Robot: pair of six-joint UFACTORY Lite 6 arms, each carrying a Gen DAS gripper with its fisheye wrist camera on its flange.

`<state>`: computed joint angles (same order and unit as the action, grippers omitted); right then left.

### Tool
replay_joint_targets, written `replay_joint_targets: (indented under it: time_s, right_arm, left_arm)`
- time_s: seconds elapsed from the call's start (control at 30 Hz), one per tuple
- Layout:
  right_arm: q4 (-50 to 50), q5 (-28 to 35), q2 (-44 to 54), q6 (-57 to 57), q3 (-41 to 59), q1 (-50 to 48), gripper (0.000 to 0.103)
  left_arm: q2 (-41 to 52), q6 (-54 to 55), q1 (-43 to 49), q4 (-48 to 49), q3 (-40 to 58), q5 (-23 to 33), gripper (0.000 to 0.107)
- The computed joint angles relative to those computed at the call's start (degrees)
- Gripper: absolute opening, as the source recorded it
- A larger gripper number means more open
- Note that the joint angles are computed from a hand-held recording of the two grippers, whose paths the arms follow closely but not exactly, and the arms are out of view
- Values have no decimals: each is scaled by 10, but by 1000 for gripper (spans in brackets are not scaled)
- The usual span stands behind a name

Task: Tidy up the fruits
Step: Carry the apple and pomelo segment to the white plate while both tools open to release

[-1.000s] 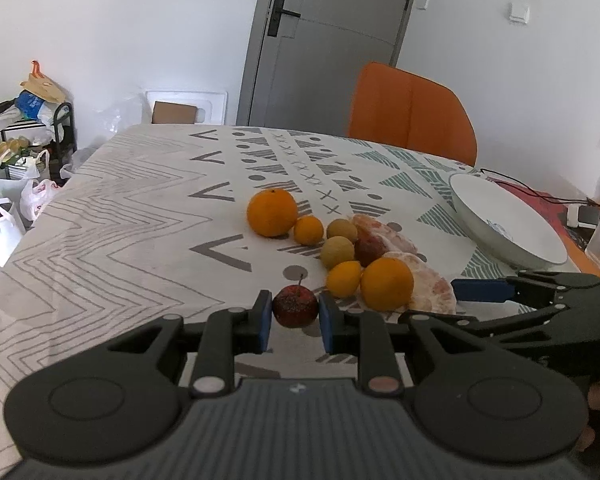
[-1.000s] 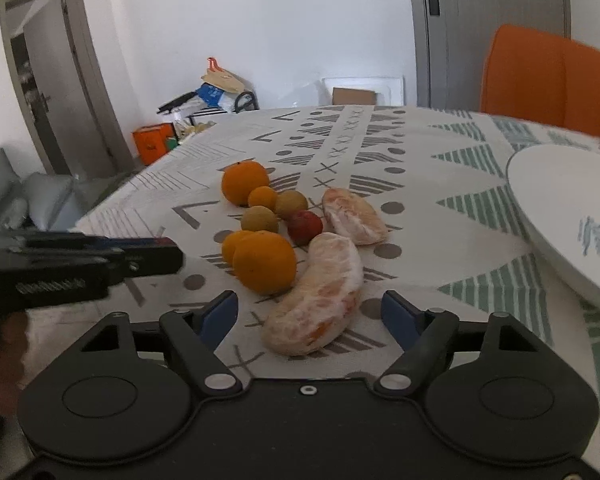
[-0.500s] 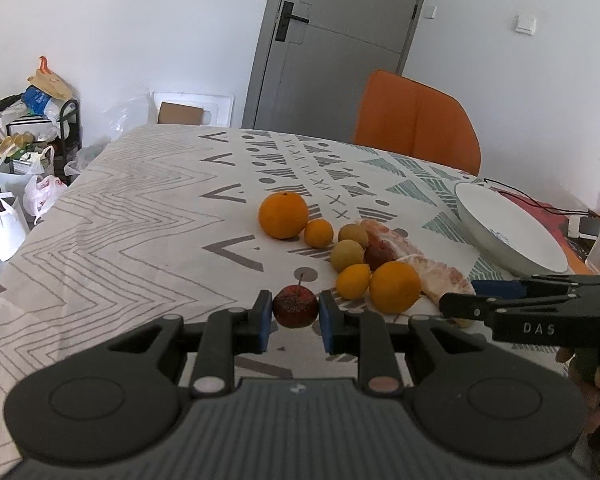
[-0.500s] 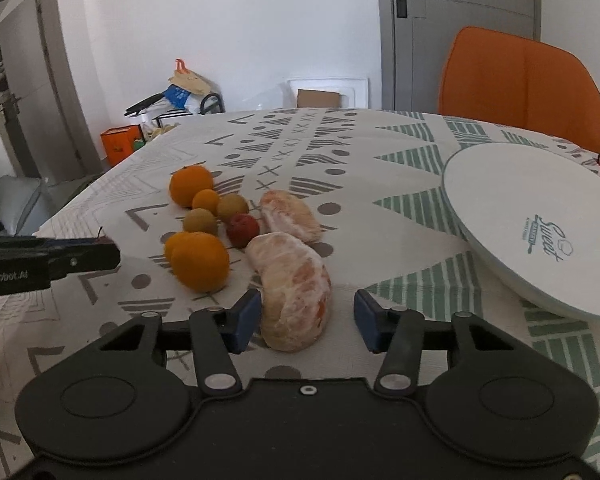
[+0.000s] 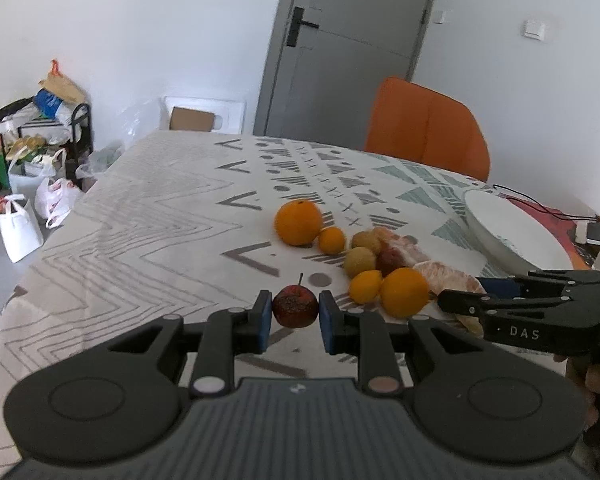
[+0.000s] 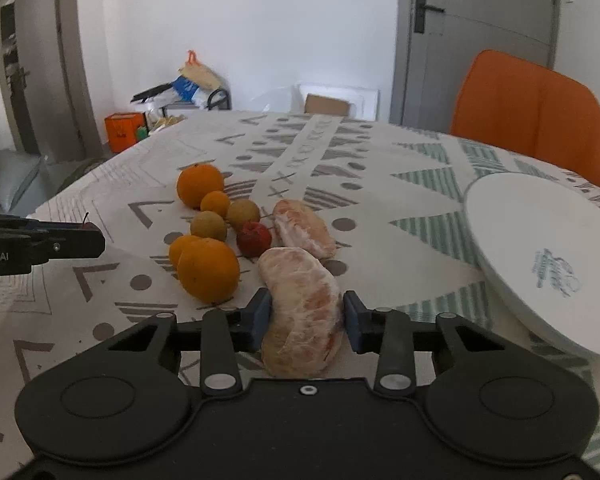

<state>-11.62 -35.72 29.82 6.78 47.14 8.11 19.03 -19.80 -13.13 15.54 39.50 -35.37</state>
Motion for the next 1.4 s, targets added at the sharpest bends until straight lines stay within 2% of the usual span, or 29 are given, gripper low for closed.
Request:
replay_joint_targets:
  time_s: [0.2, 0.67, 1.03, 1.4]
  right_arm:
    - [-30, -32, -48, 29, -49, -39, 37]
    - [-112, -72, -99, 83, -88, -138, 37]
    - [-195, -96, -105, 140, -78, -218, 37]
    - [-240, -108, -83, 165, -33, -282, 37]
  left_arm:
    - [-2, 16, -35, -16, 21, 21, 23]
    - [-3, 84, -119, -103, 82, 53, 23]
    - [19, 132, -166, -152, 147, 77, 23]
    - [77, 203, -206, -210, 266, 114, 23]
